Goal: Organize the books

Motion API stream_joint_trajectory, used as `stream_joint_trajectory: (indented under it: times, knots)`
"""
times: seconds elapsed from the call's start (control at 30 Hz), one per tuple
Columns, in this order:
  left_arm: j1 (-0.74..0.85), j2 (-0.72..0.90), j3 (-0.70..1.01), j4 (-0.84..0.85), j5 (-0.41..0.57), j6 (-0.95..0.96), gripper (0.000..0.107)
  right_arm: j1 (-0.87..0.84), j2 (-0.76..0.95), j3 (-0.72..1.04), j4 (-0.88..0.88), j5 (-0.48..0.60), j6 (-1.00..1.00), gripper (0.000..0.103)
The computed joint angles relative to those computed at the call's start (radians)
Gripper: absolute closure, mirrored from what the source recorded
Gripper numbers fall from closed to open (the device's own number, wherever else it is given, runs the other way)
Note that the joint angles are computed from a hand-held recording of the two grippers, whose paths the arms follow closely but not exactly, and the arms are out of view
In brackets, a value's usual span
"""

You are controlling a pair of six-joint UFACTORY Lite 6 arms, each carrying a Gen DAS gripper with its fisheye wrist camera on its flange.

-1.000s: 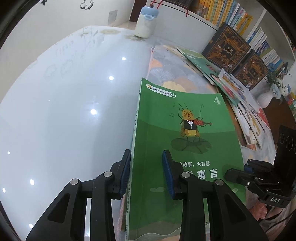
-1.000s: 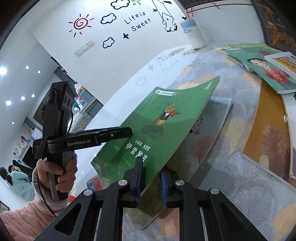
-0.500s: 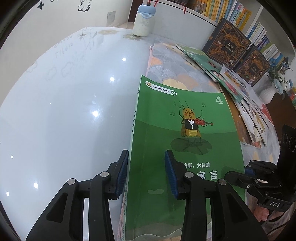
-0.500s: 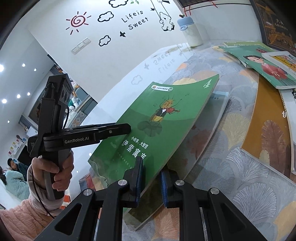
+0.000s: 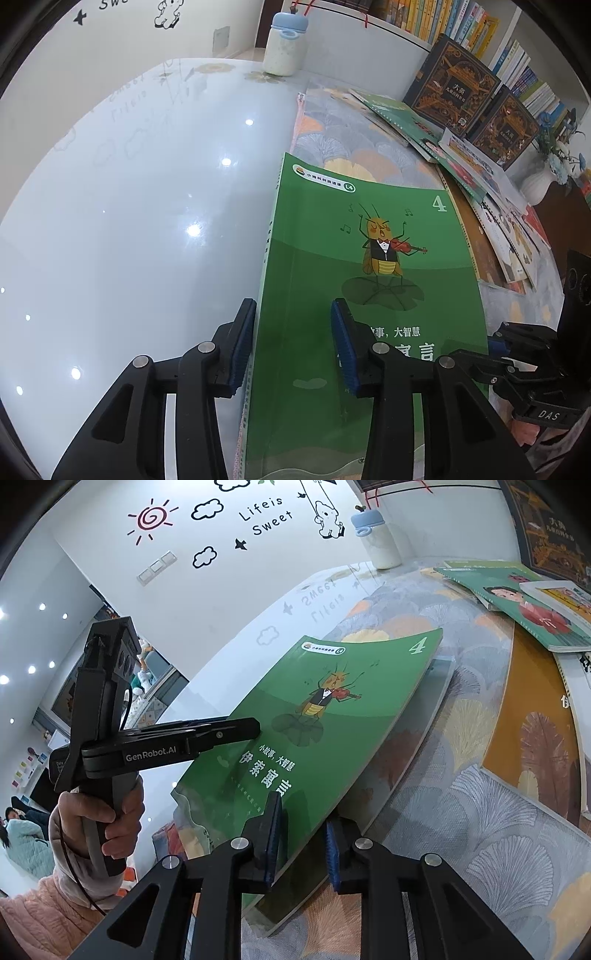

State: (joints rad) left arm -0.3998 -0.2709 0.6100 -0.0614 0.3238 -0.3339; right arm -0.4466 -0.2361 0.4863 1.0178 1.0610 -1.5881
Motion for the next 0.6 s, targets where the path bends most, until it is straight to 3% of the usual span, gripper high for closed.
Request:
stream_joint_trajectory:
  times: [0.23, 0.4, 0.6]
  knots:
    - [-0.066, 0.004, 0.011, 0.290, 0.027, -0.281, 0.066, 0.022, -0.023, -0.004, -0.002, -0.015, 0.021, 0.075]
    - [-0.065, 0.010, 0.023, 0.300, 0.046, -0.296, 0.066, 0.028, -0.054, -0.002, -0.037, 0.000, 0.088, 0.057]
    - [-0.082, -0.001, 0.022, 0.355, 0.079, -0.368, 0.066, 0.000, -0.116, -0.015, -0.111, -0.006, 0.131, 0.055]
